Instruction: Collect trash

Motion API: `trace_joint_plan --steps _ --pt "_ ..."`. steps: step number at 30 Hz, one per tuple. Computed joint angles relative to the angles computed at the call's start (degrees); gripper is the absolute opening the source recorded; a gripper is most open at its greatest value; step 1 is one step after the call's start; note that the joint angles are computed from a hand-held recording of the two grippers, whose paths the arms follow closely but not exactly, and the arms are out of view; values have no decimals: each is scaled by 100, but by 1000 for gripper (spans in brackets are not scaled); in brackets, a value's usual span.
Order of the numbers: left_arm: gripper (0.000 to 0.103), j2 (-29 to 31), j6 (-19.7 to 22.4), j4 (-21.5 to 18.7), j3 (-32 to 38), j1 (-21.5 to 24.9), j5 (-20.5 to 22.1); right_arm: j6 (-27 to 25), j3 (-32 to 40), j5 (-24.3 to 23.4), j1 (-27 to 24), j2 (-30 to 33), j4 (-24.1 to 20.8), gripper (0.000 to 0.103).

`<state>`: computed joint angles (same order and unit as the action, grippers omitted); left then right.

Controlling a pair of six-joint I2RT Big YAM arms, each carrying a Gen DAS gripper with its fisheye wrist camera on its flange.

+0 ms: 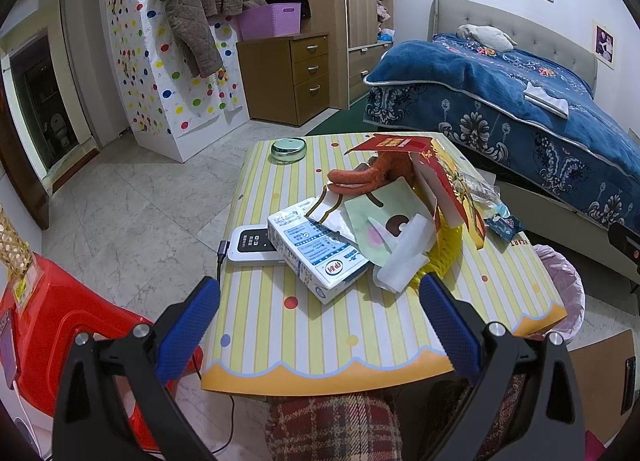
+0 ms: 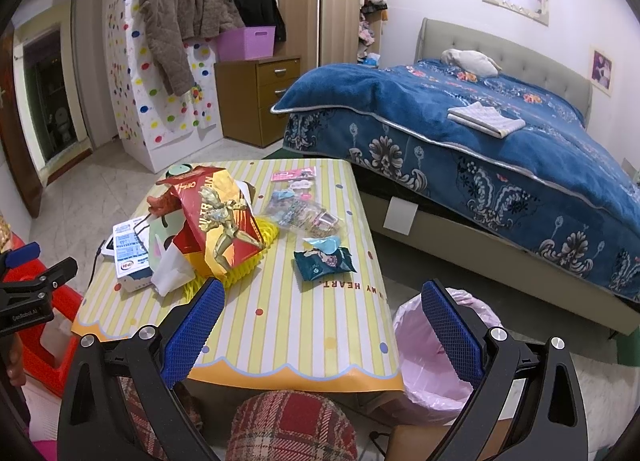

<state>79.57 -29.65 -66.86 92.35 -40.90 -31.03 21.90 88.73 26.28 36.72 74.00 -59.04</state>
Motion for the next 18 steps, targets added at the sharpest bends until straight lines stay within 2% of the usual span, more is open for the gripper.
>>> trace_joint_plan --steps 4,13,18 --pt "96 2 0 -6 5 1 6 0 108 -51 -38 30 -137 97" --pt "96 -1 -6 -14 -3 2 6 52 -79 -28 7 12 -27 97" --pt "96 13 -43 -29 -14 -10 7 79 39 -97 -10 75 -194 97"
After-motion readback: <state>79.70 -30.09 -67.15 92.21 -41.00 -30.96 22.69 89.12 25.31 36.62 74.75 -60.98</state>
